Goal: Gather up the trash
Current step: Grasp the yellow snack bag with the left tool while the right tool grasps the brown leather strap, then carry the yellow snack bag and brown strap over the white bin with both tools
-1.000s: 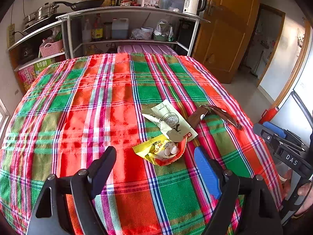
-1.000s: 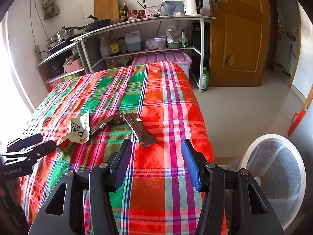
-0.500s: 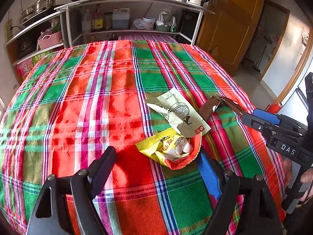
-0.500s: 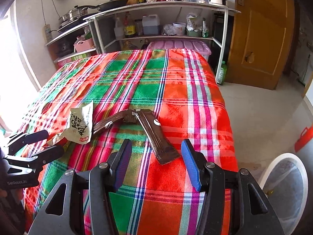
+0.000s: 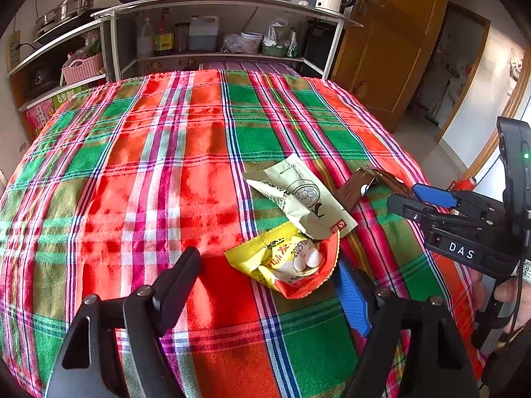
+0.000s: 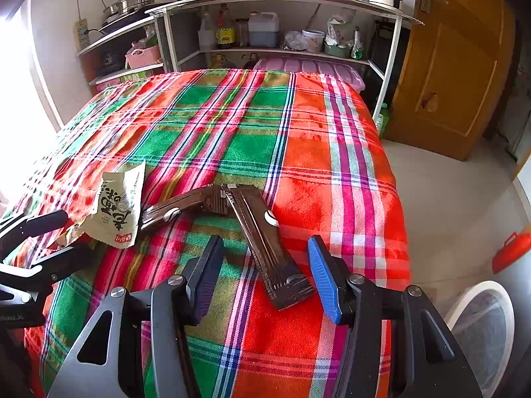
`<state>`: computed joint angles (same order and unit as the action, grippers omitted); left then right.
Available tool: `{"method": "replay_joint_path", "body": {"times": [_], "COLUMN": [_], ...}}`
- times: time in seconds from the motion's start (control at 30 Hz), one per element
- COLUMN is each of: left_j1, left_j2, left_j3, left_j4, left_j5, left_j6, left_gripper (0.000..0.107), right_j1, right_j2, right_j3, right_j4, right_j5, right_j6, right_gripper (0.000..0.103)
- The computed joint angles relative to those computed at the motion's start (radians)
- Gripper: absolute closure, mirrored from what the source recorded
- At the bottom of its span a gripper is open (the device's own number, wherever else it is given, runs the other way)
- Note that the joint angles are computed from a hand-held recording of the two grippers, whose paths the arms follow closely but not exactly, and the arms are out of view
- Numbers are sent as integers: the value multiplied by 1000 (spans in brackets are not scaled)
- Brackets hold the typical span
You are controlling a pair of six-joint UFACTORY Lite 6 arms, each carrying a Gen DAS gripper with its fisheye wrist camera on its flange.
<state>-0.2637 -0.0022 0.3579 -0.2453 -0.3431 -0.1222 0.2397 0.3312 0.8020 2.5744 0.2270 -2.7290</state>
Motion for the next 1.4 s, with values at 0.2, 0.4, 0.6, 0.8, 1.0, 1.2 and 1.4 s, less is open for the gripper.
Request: {"method": "replay_joint_path", "body": {"times": [0.2, 0.4, 0.6, 0.8, 1.0, 1.2, 1.4], "left_j1": [7, 10, -11, -16, -17, -42, -116], "left_j2": [-12, -28, -43, -53, -92, -181, -277], "left_j3": [-10, -25, -30, -35, -57, -91, -118], "left_j4": [-8, 20, 3, -9, -18, -125, -328], "left_j5": [-5, -16, -20, -20, -15, 16, 40], "left_j6": [15, -5, 14, 20, 27, 125, 298], "left_gripper": [42, 52, 63, 66, 66, 67, 66], "right_j1": [13, 11, 17, 22, 13, -6, -39], "right_j2": [8, -5, -16, -31, -62, -147, -268], "right_j3": [0, -18, -35, -53, -91, -172, -273], "right_j4": [73, 93, 148, 187, 150, 102, 9], "right_j5": [13, 25, 31, 35, 55, 92, 118], "right_j6": [-68, -84, -142, -187, -149, -94, -1], "right_gripper": [50, 72, 81, 83, 84, 84, 84]}}
